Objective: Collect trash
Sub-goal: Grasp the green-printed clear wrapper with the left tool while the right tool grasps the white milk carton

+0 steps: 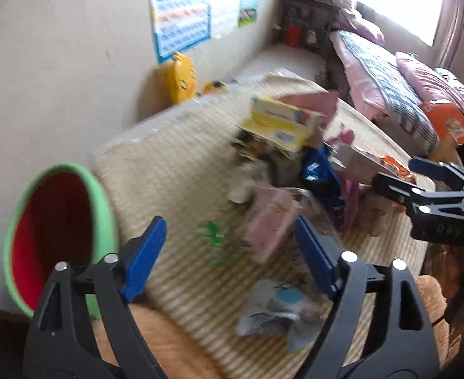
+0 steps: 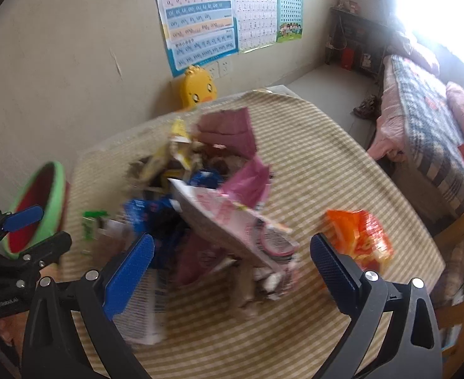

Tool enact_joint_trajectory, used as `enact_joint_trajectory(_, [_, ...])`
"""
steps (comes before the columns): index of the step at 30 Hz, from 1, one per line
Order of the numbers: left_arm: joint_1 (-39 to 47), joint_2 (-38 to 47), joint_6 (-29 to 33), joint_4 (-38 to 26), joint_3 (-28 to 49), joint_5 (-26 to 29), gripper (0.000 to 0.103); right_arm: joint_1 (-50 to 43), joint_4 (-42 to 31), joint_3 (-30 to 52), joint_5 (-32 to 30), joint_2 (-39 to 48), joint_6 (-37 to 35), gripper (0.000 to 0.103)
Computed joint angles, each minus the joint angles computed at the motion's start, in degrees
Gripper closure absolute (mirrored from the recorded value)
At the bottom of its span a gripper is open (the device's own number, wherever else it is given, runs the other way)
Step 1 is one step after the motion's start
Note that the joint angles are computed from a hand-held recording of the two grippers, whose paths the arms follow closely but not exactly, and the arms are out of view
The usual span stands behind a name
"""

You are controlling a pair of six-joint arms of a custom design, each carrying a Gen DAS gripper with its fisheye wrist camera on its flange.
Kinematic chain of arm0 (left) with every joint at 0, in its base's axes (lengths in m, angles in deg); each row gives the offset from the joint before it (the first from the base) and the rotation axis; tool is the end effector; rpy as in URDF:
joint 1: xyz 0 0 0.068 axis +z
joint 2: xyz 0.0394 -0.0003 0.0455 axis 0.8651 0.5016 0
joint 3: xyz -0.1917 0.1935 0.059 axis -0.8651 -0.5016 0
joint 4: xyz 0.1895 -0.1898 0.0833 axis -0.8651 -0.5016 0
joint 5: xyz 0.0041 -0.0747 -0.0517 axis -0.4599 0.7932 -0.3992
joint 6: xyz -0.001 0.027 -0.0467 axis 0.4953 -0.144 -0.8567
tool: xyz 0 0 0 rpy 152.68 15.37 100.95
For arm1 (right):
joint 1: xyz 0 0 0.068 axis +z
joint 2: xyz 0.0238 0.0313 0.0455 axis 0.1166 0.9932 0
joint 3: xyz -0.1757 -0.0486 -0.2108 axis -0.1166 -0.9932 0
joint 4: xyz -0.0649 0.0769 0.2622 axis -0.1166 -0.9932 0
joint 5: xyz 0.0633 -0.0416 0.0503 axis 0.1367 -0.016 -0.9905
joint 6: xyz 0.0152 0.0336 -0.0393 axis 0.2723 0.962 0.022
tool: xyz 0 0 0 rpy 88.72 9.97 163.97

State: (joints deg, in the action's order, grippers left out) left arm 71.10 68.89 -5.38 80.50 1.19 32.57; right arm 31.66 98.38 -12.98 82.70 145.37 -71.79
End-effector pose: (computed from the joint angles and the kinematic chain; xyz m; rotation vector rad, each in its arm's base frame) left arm 0.2173 0.0356 0.0846 0.1527 2.4763 -0.0673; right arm 0.2466 0.1135 0.0799 -0.1799 2.4912 0.2621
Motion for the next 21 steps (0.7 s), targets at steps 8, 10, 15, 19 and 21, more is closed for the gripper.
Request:
enact_joint_trajectory(8, [5.61, 14.06, -0.06, -0.54, 5.01, -3.96, 0.021, 10.5, 2.49, -0.45, 1.23, -0.13, 9.73, 0.029])
enact_joint_trajectory(10, [4.08, 17.02, -0.08, 0.62, 6.18, -3.94, 0.021, 10.97, 2.03, -1.34, 1.53, -1.04, 11.35, 0.036])
enact_joint_trajectory(15, [0.88, 25.07, -1.77, 2.06, 10.7, -4.18, 0.033, 9.36, 0.46, -3.87, 0.65, -3.46, 14.13, 0.041])
enact_joint_trajectory(19, [2.65, 28.59, -3.29, -2.35, 14.99, -0.38, 0.061, 9.28, 0.88, -4.47, 0.13, -2.46, 14.87, 0.042])
enact_joint_trajectory(21, [3.18, 28.07, -2.74, -2.42, 14.33, 0.88, 0.075, 9.72, 1.4, -4.04, -0.51, -1.07, 14.82, 0.042])
